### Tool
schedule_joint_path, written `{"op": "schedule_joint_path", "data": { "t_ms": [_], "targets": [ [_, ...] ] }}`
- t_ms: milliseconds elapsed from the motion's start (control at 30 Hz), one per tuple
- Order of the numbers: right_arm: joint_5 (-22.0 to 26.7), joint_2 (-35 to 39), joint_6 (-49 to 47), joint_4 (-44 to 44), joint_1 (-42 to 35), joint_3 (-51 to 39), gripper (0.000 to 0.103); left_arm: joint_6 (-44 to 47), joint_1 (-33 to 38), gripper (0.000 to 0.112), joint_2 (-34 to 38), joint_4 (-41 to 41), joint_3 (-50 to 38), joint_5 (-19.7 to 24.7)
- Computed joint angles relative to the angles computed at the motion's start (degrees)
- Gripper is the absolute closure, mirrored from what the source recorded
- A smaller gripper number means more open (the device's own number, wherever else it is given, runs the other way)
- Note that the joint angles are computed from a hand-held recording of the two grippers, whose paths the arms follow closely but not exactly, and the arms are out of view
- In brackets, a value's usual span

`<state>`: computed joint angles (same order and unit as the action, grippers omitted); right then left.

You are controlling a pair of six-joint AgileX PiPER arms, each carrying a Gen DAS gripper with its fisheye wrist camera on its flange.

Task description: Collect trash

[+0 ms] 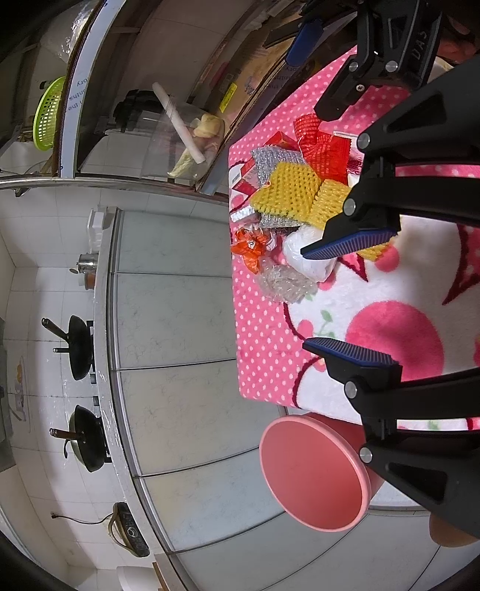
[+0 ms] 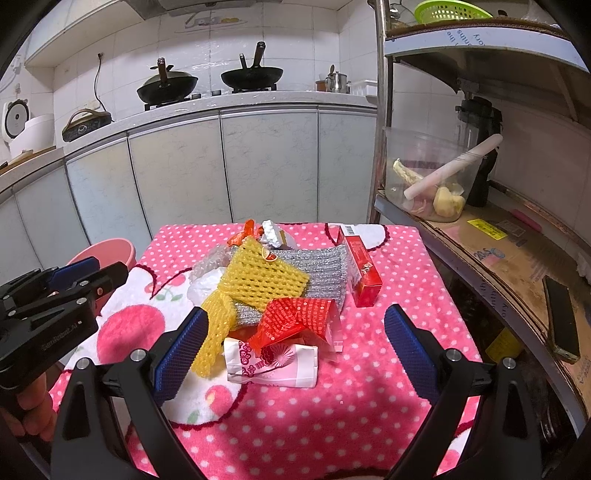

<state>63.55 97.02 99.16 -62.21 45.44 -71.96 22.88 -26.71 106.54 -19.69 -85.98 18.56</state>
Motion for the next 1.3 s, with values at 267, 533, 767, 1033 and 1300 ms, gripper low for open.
{"op": "schedule_joint_path", "data": {
  "t_ms": [267, 533, 767, 1033, 1300],
  "targets": [
    [-0.5, -0.5, 0.7, -0.2, -0.1, 0.9, 0.007, 1.4, 0.2, 0.069, 0.8, -1.5, -0.7, 0.8],
    [-1.6, -2.2, 1.4, -0.1, -0.6, 3.6, 0.007, 5.4, 2.4, 0.069, 4.0, -6.1, -5.1, 6.7],
    [-3.1, -4.4, 1.8, 0.3, -0.9, 7.0, 0.007, 23.9, 5.8, 0.069, 4.5, -22.0, -4.6, 11.8],
    [-6.4, -5.4, 1.5, 0.7, -1.8, 9.5, 0.010, 30.7, 7.4, 0.069, 8.0, -28.3, -7.0, 21.8],
    [-11.4, -5.8, 1.6, 0.6, -4.3, 10.4, 0.016, 26.7, 3.4, 0.065, 14.3, -22.1, -15.7, 24.7]
  ]
}}
